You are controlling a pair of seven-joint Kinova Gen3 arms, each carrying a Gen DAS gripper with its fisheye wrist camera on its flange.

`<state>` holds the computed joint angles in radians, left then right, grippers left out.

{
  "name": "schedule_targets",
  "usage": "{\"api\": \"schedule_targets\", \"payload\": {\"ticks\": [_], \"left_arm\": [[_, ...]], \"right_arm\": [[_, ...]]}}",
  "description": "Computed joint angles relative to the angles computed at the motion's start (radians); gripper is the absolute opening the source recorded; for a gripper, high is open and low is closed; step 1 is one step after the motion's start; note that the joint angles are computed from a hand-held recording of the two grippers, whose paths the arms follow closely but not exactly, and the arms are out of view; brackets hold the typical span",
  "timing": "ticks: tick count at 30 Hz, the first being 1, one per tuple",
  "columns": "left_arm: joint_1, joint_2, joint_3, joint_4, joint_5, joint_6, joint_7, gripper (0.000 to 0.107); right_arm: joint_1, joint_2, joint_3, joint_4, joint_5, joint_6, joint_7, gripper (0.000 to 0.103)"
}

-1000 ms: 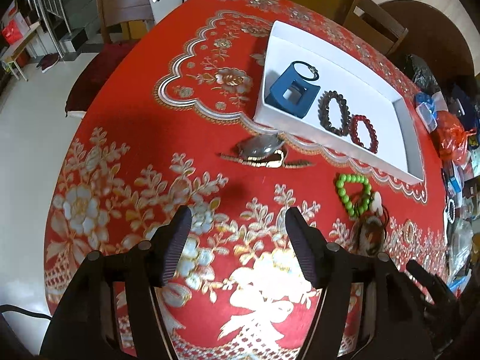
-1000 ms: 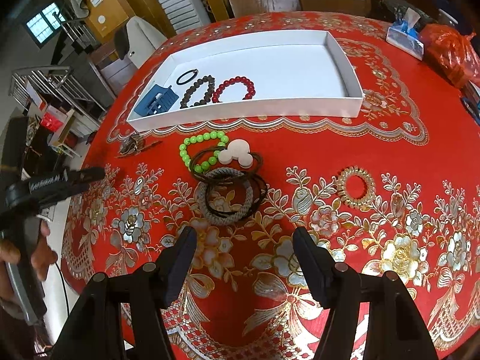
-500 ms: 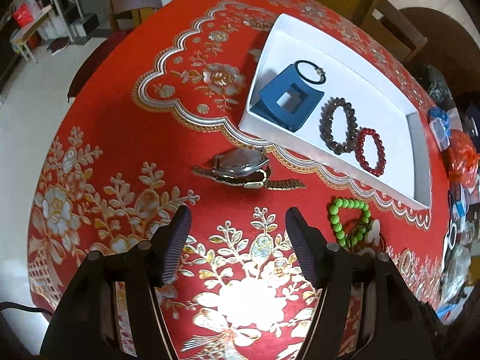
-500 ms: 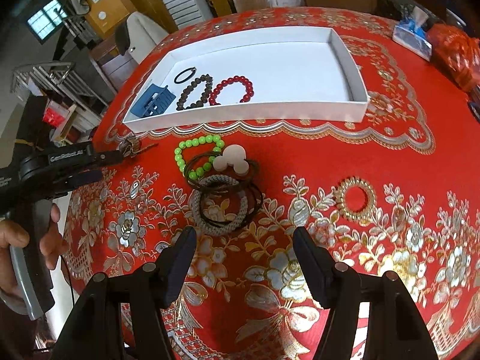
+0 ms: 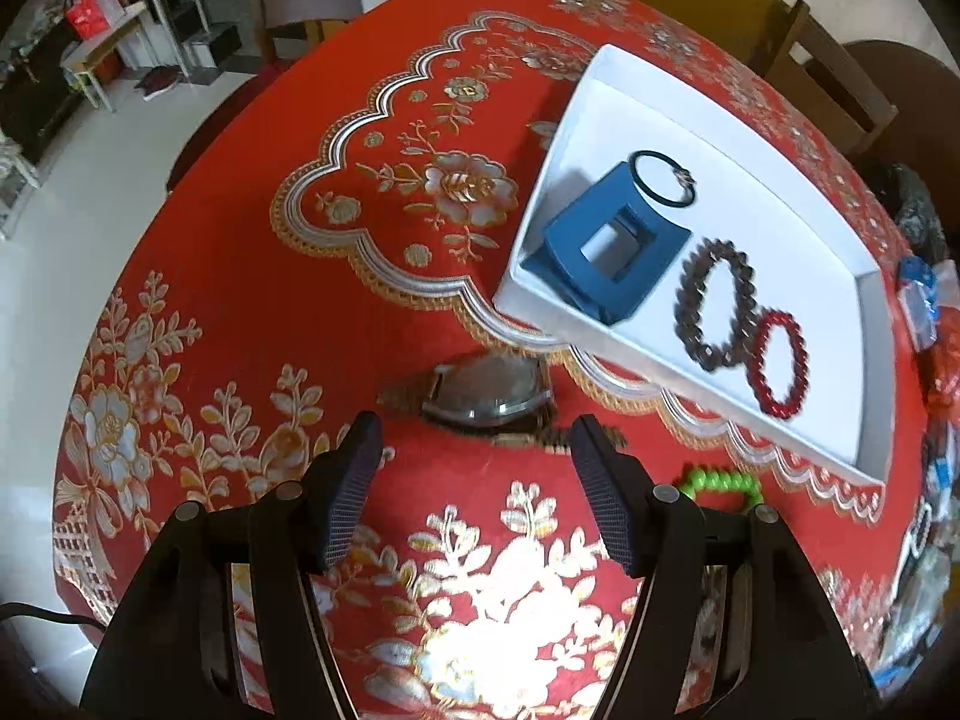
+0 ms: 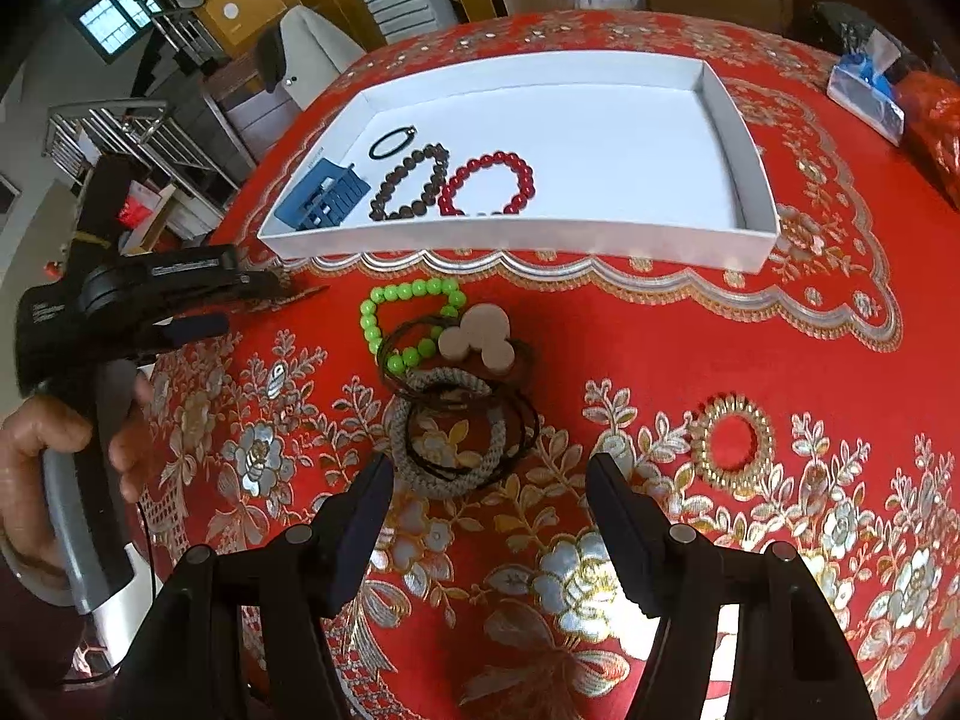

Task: Organize jewelry
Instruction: 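Grasp the silver watch with the left tool while the right tool grasps the black hair tie with beige flower, then carry the watch and hair tie into the tray and open both tools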

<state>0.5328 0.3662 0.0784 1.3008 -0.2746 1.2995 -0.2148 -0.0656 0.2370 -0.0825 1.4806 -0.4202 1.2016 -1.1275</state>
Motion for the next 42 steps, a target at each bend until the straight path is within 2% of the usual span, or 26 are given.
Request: {"api": "schedule_targets", "payload": {"ticks": [6, 8, 9, 10, 11, 12, 18, 20, 22, 24, 26, 32, 36, 42], "left_arm": [[-0.011, 0.042, -0.012, -0.034, 0.01, 0.015, 0.011, 0.065], [-0.008, 0.044, -0.015, -0.034, 0.002, 0.007, 0.008, 0.065], [-0.005, 0.047, -0.016, -0.035, -0.004, 0.009, 0.005, 0.062], [0.002, 0.048, -0.019, -0.035, -0.017, 0.01, 0.004, 0.051], [0.01, 0.053, -0.021, -0.041, -0.033, 0.02, -0.001, 0.045], [0.01, 0.056, -0.021, -0.043, -0.038, 0.018, -0.008, 0.043], [-0.002, 0.003, -0.021, 0.054, -0.052, -0.102, -0.02, 0.042], [-0.006, -0.022, -0.018, 0.092, -0.06, -0.142, -0.025, 0.039], [0.006, -0.046, -0.021, 0.116, -0.095, -0.163, -0.023, 0.018], [0.002, -0.055, -0.02, 0.11, -0.098, -0.152, -0.053, 0.014], [-0.049, -0.083, 0.006, 0.146, -0.06, -0.197, -0.067, 0.014], [-0.115, -0.158, 0.014, 0.228, 0.037, -0.27, -0.102, 0.013], [-0.121, -0.188, 0.031, 0.231, 0.042, -0.262, -0.105, 0.012], [-0.117, -0.216, 0.056, 0.202, 0.031, -0.243, -0.12, 0.012]], "right_arm": [[-0.003, 0.0, -0.007, 0.017, -0.018, -0.059, 0.041, 0.063], [0.011, 0.023, -0.005, -0.005, -0.046, -0.04, 0.039, 0.055], [0.017, 0.039, -0.003, -0.02, -0.057, -0.034, 0.03, 0.053], [0.02, 0.052, -0.004, -0.033, -0.06, -0.029, 0.024, 0.047], [0.021, 0.07, -0.005, -0.051, -0.06, -0.021, 0.016, 0.041], [0.02, 0.085, -0.007, -0.066, -0.056, -0.017, 0.009, 0.04], [-0.014, 0.15, -0.024, -0.128, 0.03, 0.004, -0.041, 0.017], [-0.029, 0.132, -0.027, -0.104, 0.052, -0.031, -0.014, 0.011], [-0.04, 0.127, -0.031, -0.102, 0.07, -0.043, -0.011, 0.002], [-0.033, 0.132, -0.036, -0.111, 0.059, -0.033, 0.005, 0.002], [-0.02, 0.132, -0.038, -0.117, 0.038, -0.022, 0.013, 0.002], [0.035, 0.112, -0.042, -0.149, -0.061, 0.007, 0.048, 0.002], [0.059, 0.104, -0.041, -0.188, -0.119, 0.033, 0.049, 0.002], [0.062, 0.099, -0.036, -0.242, -0.143, 0.04, 0.034, 0.002]]}}
